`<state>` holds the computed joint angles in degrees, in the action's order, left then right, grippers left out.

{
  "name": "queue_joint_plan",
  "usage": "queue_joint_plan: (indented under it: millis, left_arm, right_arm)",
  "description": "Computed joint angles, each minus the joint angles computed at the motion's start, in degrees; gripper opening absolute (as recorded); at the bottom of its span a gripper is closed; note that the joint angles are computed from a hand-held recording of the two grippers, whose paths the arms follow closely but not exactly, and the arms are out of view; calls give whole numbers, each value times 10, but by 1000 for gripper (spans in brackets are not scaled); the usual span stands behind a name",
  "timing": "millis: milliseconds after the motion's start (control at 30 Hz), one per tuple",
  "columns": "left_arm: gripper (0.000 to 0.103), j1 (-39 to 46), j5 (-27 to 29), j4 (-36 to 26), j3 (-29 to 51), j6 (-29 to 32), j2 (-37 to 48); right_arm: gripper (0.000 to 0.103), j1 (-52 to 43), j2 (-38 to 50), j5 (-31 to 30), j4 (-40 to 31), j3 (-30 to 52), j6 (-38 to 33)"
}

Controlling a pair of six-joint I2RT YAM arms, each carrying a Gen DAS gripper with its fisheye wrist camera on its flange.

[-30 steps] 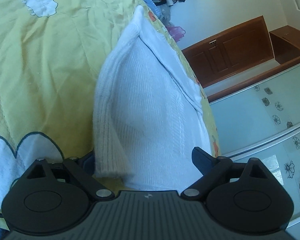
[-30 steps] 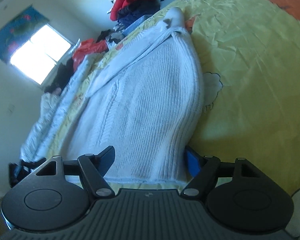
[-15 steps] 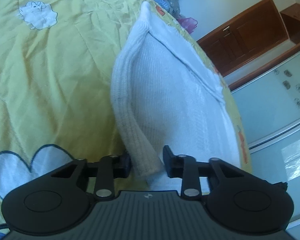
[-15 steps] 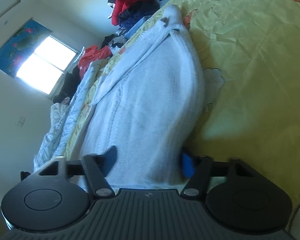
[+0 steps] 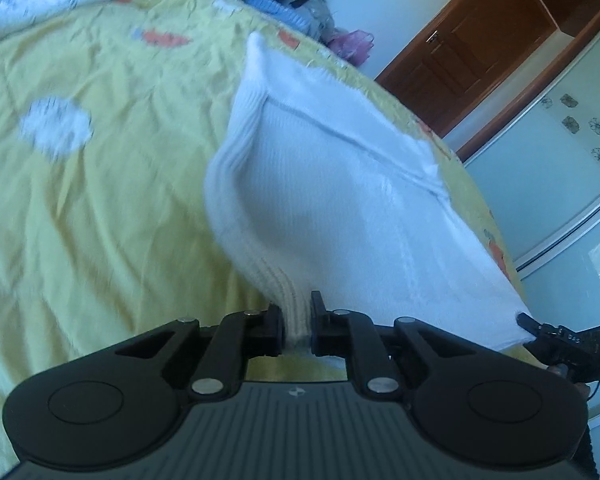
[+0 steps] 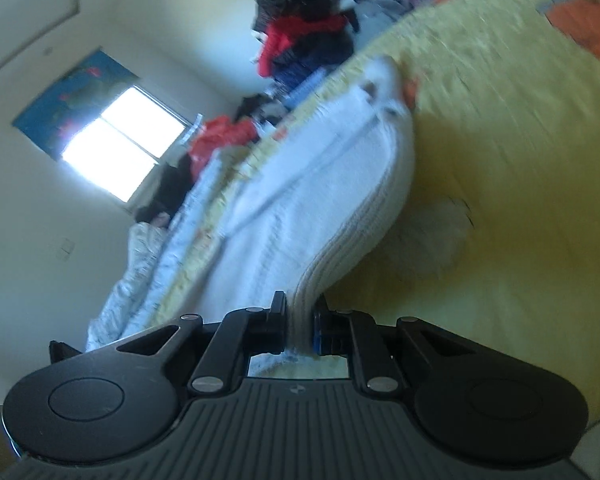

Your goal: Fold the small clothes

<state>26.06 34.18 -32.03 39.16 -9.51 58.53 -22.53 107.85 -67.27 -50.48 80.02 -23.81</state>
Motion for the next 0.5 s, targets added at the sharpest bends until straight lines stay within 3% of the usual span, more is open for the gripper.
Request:
queue_joint_plan:
  millis: [167,367,500]
  left_arm:
    - [12,-18,1,24,61,-35,25]
    - [12,-40,-11,76,156,-81,118]
    - [12,-57,-37,73,251,-83,207]
  right_arm:
    - [16,6,7,-35,-2,55,39]
    - [16,37,50,-66,172,120,263]
    - [16,68,113,-50,231,213,354]
